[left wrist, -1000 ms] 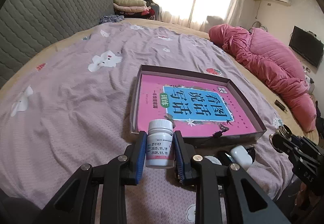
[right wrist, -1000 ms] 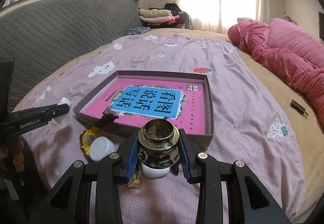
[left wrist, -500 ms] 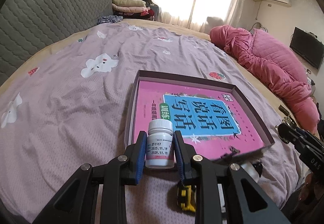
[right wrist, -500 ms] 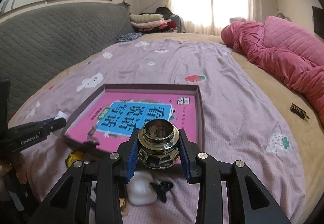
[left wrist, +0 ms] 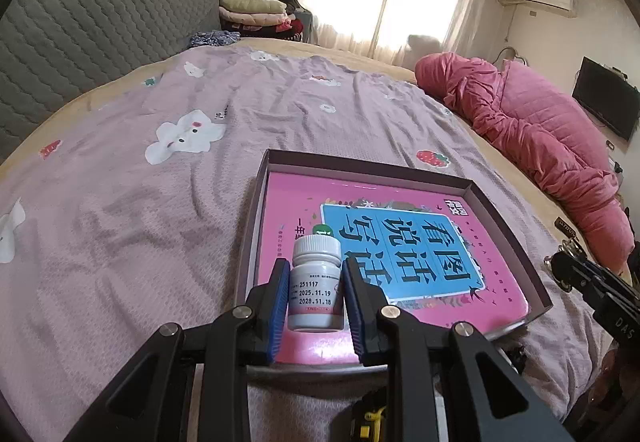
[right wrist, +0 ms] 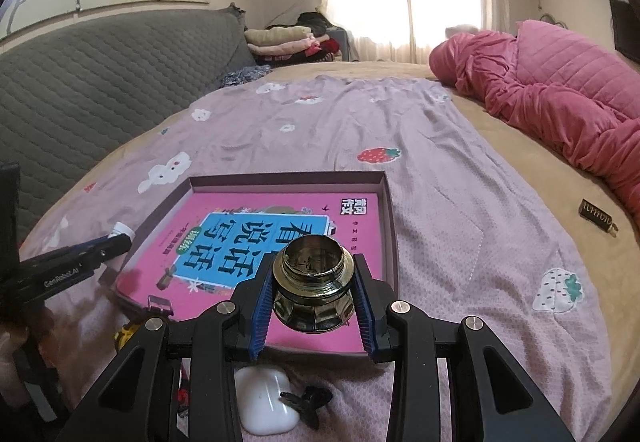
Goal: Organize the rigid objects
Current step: 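Lift the bottle with the left tool while the right tool carries the brass fitting over the tray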
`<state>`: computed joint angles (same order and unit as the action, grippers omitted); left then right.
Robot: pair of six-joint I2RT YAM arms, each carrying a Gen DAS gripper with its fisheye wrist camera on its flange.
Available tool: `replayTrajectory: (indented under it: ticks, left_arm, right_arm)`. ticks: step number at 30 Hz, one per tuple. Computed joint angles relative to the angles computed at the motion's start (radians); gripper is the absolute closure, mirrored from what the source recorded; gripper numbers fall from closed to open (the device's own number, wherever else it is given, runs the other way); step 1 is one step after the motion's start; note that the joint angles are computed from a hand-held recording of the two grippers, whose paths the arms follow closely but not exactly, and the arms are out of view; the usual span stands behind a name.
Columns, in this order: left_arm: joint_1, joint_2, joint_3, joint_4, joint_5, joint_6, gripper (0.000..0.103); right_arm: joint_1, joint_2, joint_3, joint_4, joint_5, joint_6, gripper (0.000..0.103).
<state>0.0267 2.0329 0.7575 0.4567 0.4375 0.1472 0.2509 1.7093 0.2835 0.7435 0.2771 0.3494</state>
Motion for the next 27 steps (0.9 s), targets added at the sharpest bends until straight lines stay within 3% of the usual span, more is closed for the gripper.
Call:
replayTrajectory:
  ticks: [27]
  left_arm:
    - [-0.078,0.129,0.1,-0.057,-0.131,0.07,0.076]
  right_arm:
    - [-0.068,0.211,0.115,-0.028,-0.097,0.012,0.066]
